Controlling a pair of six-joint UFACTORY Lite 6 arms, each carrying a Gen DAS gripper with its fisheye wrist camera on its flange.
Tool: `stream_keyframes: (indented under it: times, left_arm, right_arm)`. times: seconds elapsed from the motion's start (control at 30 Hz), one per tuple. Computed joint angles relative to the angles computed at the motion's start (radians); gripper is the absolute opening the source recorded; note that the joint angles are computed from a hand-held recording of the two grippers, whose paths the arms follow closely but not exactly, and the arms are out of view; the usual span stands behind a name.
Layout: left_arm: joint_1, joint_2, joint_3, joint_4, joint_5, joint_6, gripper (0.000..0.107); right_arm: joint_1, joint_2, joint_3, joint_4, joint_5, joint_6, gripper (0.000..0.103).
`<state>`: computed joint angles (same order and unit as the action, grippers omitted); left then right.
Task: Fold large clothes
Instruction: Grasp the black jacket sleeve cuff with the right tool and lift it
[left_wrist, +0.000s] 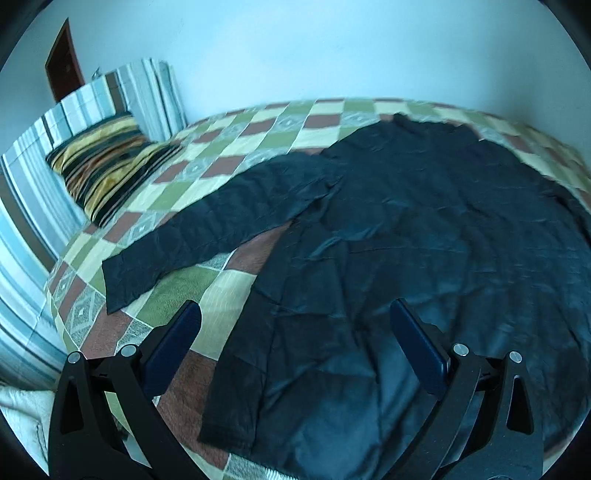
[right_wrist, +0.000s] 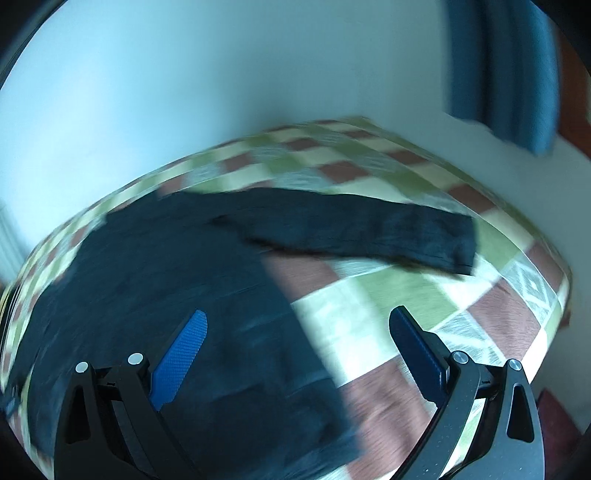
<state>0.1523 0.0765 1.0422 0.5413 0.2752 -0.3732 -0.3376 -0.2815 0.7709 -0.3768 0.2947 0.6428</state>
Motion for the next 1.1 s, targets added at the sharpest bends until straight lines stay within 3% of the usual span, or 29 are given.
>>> stream_keyframes:
  times: [0.1, 0.23, 0.3, 0.37, 0.53, 0.63, 0.8, 0.97, 1.0, 1.07, 1.1]
  left_arm:
    - [0.012, 0.147, 0.117, 0.087, 0.029, -0.109, 0.101]
    - [0.001, 0.257, 0.205, 0.212, 0.052, -0.255, 0.101]
    - [-0.009, 0.293, 0.228, 0.270, 0.057, -0.325, 0.101]
    - [-0.012, 0.334, 0.259, 0.270, 0.060, -0.341, 0.101]
    - [-0.021, 0.403, 0.313, 0.302, 0.076, -0.386, 0.101]
    - [-0.024, 0.432, 0.329, 0.345, 0.085, -0.429, 0.101]
    - [-0.029, 0.451, 0.335, 0.395, 0.099, -0.476, 0.101]
    - [-0.035, 0.456, 0.333, 0.437, 0.105, -0.513, 0.101]
    - [-0.035, 0.455, 0.330, 0.446, 0.105, -0.522, 0.101]
    - [-0.038, 0.456, 0.326, 0.471, 0.108, -0.547, 0.101]
    - [-0.040, 0.458, 0.324, 0.486, 0.111, -0.560, 0.101]
  right_arm:
    - [-0.249, 0.211, 0.116, 0.193, -0.090, -0.239, 0.098]
    - [-0.418, 0.406, 0.264, 0.309, -0.124, -0.359, 0.096]
    - [-0.484, 0.506, 0.354, 0.452, -0.117, -0.495, 0.090]
    - [-0.530, 0.602, 0.448, 0.553, -0.080, -0.575, 0.068]
    - [-0.583, 0.748, 0.575, 0.884, -0.016, -0.847, 0.068]
    - [-0.584, 0.808, 0.629, 0.863, -0.006, -0.807, 0.069]
    - [-0.609, 0.895, 0.691, 1.005, 0.029, -0.901, 0.072]
    - [-0.586, 0.906, 0.687, 0.990, -0.012, -0.898, 0.073]
    - [-0.583, 0.907, 0.688, 0.990, -0.017, -0.896, 0.072]
    - [-0.571, 0.913, 0.698, 0.907, -0.022, -0.813, 0.048]
    - [-0.568, 0.916, 0.704, 0.889, -0.018, -0.797, 0.044]
